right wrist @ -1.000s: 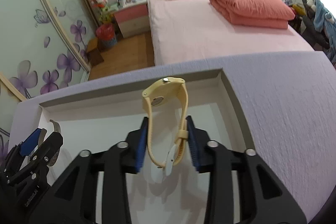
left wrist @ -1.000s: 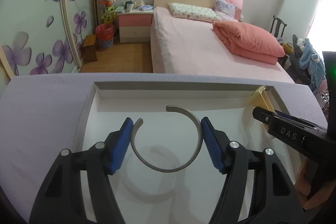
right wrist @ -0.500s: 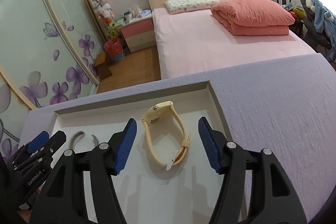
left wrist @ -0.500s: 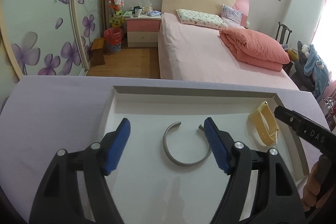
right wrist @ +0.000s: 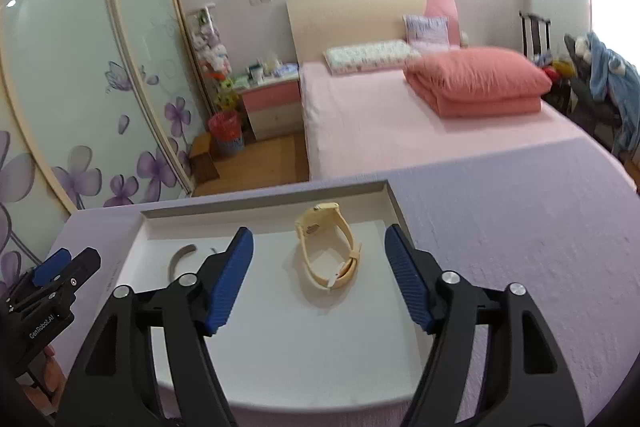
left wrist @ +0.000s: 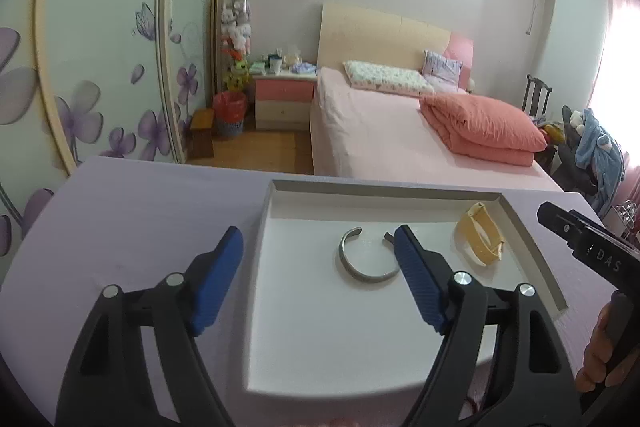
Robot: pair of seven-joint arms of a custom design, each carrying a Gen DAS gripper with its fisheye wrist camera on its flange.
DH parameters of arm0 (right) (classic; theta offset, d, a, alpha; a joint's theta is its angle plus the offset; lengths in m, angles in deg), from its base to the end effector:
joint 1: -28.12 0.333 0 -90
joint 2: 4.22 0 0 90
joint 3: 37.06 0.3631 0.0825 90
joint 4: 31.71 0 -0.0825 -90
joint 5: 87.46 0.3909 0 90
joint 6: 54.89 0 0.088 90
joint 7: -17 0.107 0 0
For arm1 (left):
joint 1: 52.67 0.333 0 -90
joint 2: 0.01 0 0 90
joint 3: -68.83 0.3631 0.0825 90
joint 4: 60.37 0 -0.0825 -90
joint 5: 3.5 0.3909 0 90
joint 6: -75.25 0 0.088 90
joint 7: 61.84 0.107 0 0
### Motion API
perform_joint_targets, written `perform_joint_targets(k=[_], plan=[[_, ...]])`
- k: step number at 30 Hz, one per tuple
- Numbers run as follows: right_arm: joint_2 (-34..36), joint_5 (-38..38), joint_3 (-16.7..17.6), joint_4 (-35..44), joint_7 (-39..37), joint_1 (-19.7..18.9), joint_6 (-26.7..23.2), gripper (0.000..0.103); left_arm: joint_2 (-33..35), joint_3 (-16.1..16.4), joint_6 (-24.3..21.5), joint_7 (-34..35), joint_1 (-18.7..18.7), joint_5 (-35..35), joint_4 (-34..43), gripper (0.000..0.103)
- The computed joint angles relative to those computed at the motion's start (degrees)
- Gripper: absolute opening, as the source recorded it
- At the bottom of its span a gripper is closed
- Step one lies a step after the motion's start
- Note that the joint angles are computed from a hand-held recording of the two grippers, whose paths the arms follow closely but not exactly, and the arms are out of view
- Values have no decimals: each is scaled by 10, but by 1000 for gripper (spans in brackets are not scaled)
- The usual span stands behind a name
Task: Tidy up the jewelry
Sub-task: 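Withdraw both open tools from the tray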
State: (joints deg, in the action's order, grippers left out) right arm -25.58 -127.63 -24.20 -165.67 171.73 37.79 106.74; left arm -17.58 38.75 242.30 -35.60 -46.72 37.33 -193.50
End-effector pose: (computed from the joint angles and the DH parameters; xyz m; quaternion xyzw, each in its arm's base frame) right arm 0.4200 0.2254 0.6051 -0.5829 0.6693 -0.2788 0.3669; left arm 0.4297 -0.2658 0.5702 -0.6307 0.6245 -0.3603 0.2872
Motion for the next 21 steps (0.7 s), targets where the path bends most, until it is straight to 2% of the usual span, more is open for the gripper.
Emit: perform_joint_targets(k=[5,10,15,21], plan=[[-39,-37,27,-16,30,-18,7,76,-60,0,21,16,0,-23,-37,78],[-90,-54,44,-48,54,-32,26,79,-139,-5,55,36,3,-56,-92,83],[-136,-37,42,-88,48,-33,46,80,-200,13,74,64,-28,-103,-145,84],[-198,-3,50,-142,25,-32,58,80,-277,12,101,85,-48,-148,-206,86]])
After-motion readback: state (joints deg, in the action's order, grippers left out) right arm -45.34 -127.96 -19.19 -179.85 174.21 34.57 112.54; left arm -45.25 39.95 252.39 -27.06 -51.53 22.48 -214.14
